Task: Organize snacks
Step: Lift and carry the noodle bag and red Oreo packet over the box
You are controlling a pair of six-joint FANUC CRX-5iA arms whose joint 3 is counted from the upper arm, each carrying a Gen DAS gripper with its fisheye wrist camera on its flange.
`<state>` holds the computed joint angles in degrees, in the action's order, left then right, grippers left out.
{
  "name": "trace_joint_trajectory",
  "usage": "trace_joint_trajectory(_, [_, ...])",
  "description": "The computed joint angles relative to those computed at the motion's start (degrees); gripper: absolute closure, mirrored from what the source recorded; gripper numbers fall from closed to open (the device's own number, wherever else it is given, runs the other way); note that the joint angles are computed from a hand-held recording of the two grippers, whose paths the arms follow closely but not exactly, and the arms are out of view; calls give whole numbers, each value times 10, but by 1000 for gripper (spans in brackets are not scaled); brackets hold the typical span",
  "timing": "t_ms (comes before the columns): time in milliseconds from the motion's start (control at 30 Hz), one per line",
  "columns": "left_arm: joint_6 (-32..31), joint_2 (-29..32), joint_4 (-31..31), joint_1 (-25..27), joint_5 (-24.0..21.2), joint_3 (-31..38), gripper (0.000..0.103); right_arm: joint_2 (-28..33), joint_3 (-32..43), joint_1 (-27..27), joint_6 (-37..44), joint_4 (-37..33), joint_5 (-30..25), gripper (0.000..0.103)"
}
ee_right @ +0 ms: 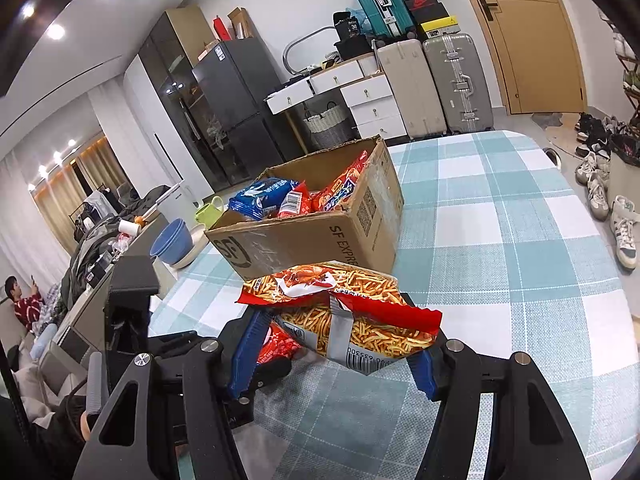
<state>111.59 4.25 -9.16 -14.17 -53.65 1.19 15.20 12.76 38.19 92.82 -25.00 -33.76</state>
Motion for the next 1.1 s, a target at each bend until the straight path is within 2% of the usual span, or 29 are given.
trace_joint_trajectory(100, [10,-18,2,1,18,-16,62,-1,-1,0,2,-1,3,40])
trace_joint_trajectory(200, [13,-36,-2,2,30,-26,62,-2,8,-9,25,-39,-5,40])
trace_joint_trajectory(467, [13,-84,18,24,41,-42,62,-18,-8,6,29,-23,35,40])
trace_joint_trajectory(567, [-54,-111,76,73,51,-60,62,-24,-13,5,38,-39,51,40])
trace_joint_trajectory(733, [-102,-136,110,107,56,-65,62,-27,-13,17,22,-12,72,40])
trace_joint_trajectory(767, [-89,-136,102,98,60,-63,62,-27,-13,18,20,-8,73,40])
trace_joint_trajectory(867, [-111,-146,120,116,66,-63,62,-25,-9,25,2,11,82,40])
trace_joint_trajectory(967, [-119,-142,127,129,69,-53,62,-28,-16,32,-9,25,112,40])
trace_joint_trajectory(1000, [-120,-141,128,133,69,-50,62,-26,-20,39,-34,54,126,40])
trace_joint_trajectory(1100, [-137,-143,144,151,75,-45,62,-15,-5,43,-50,74,124,40])
